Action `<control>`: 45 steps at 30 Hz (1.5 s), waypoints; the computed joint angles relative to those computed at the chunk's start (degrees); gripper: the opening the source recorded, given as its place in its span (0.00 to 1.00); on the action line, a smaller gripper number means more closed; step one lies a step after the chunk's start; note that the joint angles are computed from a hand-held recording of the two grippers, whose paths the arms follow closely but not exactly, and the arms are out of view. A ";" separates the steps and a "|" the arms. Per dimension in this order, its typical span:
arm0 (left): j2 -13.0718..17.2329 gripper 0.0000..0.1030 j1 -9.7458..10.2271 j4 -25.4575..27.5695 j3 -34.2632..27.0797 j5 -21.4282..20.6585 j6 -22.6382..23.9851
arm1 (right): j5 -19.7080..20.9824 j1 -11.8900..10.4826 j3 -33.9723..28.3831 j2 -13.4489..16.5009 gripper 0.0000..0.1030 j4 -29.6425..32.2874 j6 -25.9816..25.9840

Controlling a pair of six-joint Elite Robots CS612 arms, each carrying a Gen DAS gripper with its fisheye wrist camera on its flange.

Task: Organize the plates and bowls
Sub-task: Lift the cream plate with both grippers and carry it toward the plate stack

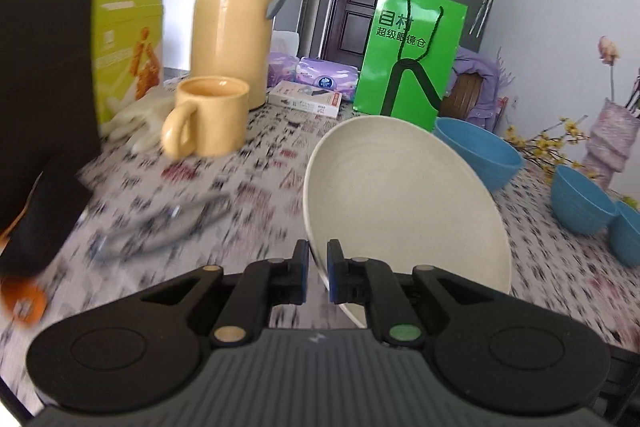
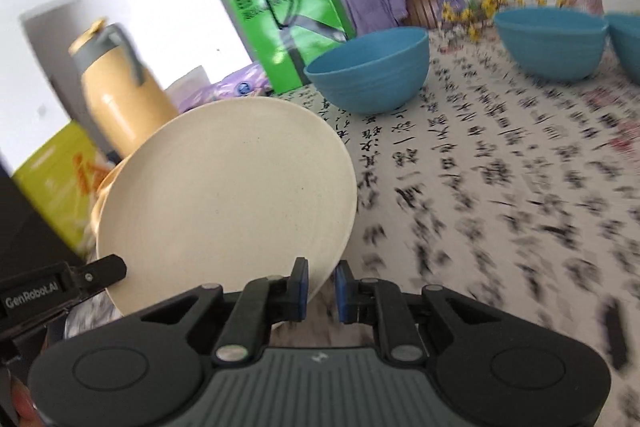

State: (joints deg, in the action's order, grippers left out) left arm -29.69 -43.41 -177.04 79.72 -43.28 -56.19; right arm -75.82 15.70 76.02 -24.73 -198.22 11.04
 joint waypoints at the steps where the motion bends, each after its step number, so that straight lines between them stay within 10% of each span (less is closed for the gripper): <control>1: -0.49 0.09 -0.65 -0.32 1.24 0.21 -0.92 | -0.08 -0.09 2.07 -0.78 0.14 -1.82 -1.57; 14: -4.83 0.10 -7.66 0.35 12.17 2.38 -12.10 | 5.52 -2.76 21.14 -7.29 0.13 -15.48 -6.02; 26: -4.13 0.11 -8.55 3.23 10.11 1.22 -11.78 | 6.67 -4.60 22.50 -7.10 0.12 -17.69 -3.94; 35: -0.95 0.11 -8.37 0.61 2.36 0.79 -0.86 | 2.99 -6.72 23.34 -7.39 0.12 -22.89 -2.50; 45: 8.40 0.12 -9.02 -1.86 -17.98 -10.25 14.42 | -5.99 -13.49 27.60 -10.38 0.11 -26.32 0.49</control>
State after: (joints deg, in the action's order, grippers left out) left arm -21.30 -52.43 -178.90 61.74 -53.53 -41.77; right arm -81.80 2.21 103.61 -35.11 -224.53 11.54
